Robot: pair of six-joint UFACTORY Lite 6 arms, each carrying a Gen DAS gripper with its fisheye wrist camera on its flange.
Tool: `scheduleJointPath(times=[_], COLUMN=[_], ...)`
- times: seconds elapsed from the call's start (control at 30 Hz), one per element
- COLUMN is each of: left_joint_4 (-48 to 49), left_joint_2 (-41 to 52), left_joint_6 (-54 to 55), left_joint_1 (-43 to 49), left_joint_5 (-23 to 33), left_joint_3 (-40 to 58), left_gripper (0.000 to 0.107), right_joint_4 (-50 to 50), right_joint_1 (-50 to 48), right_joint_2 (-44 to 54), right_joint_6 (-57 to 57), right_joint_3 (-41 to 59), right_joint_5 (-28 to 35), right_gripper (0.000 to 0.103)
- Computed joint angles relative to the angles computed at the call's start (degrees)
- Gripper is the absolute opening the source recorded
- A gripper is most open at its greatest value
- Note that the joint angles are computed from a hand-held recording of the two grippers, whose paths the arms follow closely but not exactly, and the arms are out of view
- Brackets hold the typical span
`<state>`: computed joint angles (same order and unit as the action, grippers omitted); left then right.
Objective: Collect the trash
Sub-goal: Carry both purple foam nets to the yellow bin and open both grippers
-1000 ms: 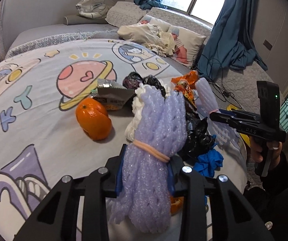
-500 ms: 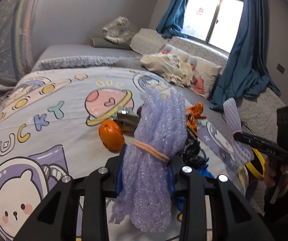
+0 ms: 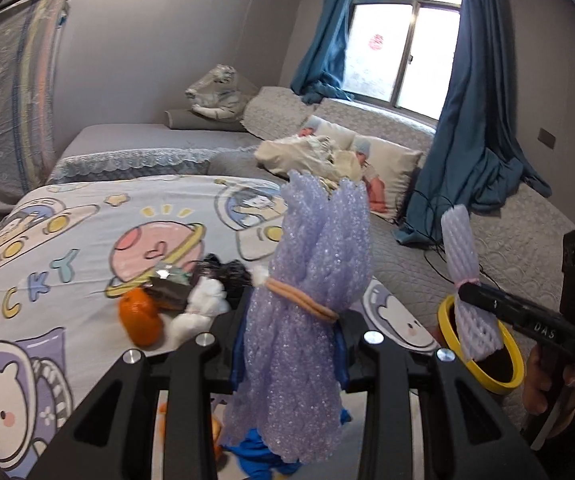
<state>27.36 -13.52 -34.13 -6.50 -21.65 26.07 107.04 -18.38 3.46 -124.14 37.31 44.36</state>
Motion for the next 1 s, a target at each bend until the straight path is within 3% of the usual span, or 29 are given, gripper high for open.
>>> scheduleJointPath(times=[0.17,0.33,0.67,0.9,1.0], left_joint_4=[-12.00,-17.54,-23.33,-30.41,-24.93], left_joint_2=[7.09,16.02,28.11,38.89,45.06], left_joint_6=[8.98,12.55,15.61,21.14,15.21], left_joint_1=[-8.39,-13.55,-21.26,-29.66,-32.29], left_joint_5=[1.45,2.29,3.00,6.42,8.66], left_joint_3=[5.85,13.84,27.52,42.99,51.52], left_gripper=[0.031,0.031,0.031,0.031,0.032], right_joint_4=[-2.96,-4.62,-4.19,-2.79,2.19], right_joint_1=[-5.76,-10.82,-22.82,-32.06,-34.06], right_joint_2=[1.76,3.61,3.34,3.56,2.40], right_joint_6=[1.64,2.44,1.55,0.74,-4.59], right_joint_3=[2.39,4.40,5.80,7.32,5.24], right_joint_5=[1.19,2.62,7.06,8.02,7.59], right_gripper=[0.027,0.027,0.027,0.028,0.028])
